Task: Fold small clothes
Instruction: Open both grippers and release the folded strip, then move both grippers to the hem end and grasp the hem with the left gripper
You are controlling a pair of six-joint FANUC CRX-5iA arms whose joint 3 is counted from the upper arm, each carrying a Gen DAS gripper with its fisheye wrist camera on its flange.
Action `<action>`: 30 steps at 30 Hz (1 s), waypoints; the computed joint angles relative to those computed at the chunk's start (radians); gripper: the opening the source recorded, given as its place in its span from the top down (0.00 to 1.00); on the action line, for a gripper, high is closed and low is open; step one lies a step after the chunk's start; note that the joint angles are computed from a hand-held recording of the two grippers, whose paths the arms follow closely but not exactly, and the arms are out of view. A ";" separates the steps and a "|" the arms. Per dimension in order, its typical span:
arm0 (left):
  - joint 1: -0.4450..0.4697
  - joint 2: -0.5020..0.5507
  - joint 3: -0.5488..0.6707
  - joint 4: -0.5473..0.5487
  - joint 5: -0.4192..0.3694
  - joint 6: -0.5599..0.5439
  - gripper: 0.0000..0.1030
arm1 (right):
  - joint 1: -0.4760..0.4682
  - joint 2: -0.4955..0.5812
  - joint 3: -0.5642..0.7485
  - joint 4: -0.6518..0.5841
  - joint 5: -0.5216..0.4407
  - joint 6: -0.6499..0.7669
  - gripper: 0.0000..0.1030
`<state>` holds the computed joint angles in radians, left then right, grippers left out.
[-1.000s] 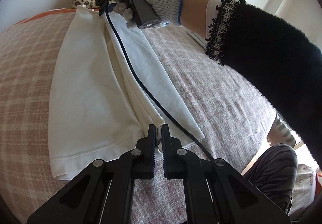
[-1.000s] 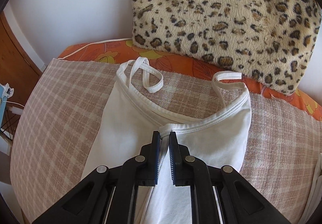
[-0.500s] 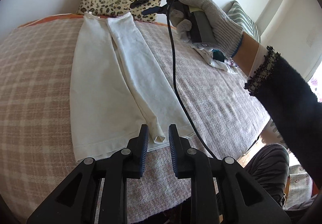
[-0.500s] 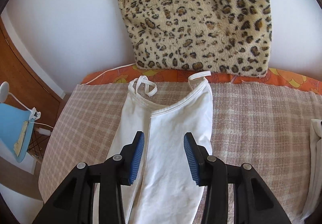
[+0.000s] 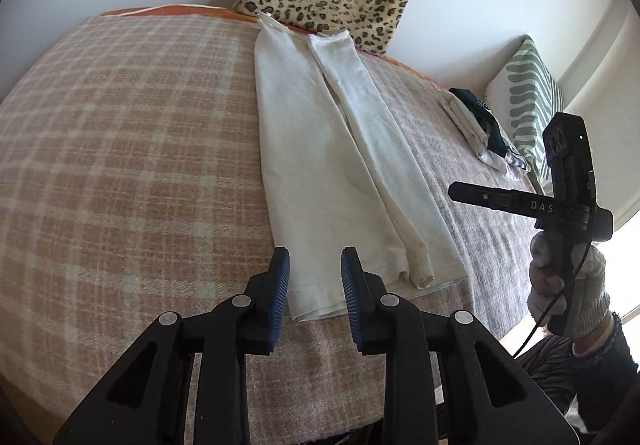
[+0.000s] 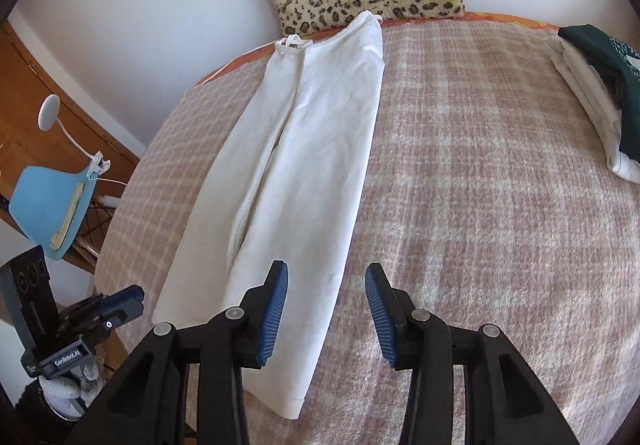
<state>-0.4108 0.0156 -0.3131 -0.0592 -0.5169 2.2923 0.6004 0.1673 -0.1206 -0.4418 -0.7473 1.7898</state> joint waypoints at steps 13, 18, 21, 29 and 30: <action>-0.016 0.050 0.022 -0.051 -0.005 -0.009 0.96 | 0.156 -0.059 -0.139 0.085 0.157 0.089 0.61; 0.007 0.004 -0.039 -0.043 0.040 0.000 0.98 | 0.149 -0.037 -0.137 0.078 0.162 0.118 0.62; 0.020 -0.027 -0.072 -0.048 0.057 0.027 0.99 | 0.172 -0.045 -0.163 0.124 0.195 0.089 0.62; 0.040 -0.032 -0.106 0.090 0.110 -0.042 0.65 | 0.165 -0.081 -0.146 -0.016 0.179 0.236 0.63; 0.028 -0.015 -0.077 0.054 0.083 -0.027 0.65 | 0.161 -0.077 -0.136 -0.040 0.160 0.258 0.63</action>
